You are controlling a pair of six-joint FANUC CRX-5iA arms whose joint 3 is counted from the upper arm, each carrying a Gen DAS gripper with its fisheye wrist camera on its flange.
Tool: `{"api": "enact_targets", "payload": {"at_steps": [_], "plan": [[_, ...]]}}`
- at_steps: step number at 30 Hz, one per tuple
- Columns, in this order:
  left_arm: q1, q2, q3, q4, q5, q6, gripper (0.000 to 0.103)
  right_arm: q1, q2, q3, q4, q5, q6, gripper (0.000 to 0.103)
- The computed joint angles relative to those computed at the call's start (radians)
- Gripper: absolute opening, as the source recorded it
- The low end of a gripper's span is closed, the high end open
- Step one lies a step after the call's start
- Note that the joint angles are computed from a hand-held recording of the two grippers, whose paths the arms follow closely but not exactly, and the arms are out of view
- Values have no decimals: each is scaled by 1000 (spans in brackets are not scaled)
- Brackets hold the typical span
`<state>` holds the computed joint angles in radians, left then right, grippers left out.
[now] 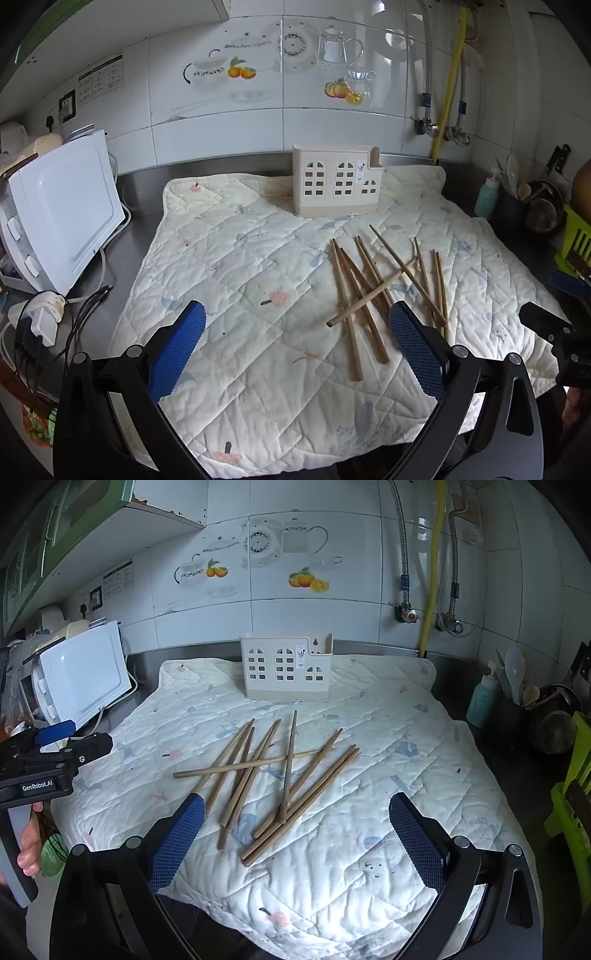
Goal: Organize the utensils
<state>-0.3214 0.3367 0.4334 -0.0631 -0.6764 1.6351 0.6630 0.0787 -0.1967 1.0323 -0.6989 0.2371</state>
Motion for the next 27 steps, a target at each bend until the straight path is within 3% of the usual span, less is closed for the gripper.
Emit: {"api": "enact_targets", "payload": {"at_steps": [5,8,27], "plan": [[-20,0,22,-72,-1,52,98,10,-14,-27,30,13,-28,97],[7,-25,-36,20,29,-15,98,15,-13,-16,2,7,0,97],[-1,-74,-80,-44,43,18,98,35,-29,-40,13,14,0,97]]}}
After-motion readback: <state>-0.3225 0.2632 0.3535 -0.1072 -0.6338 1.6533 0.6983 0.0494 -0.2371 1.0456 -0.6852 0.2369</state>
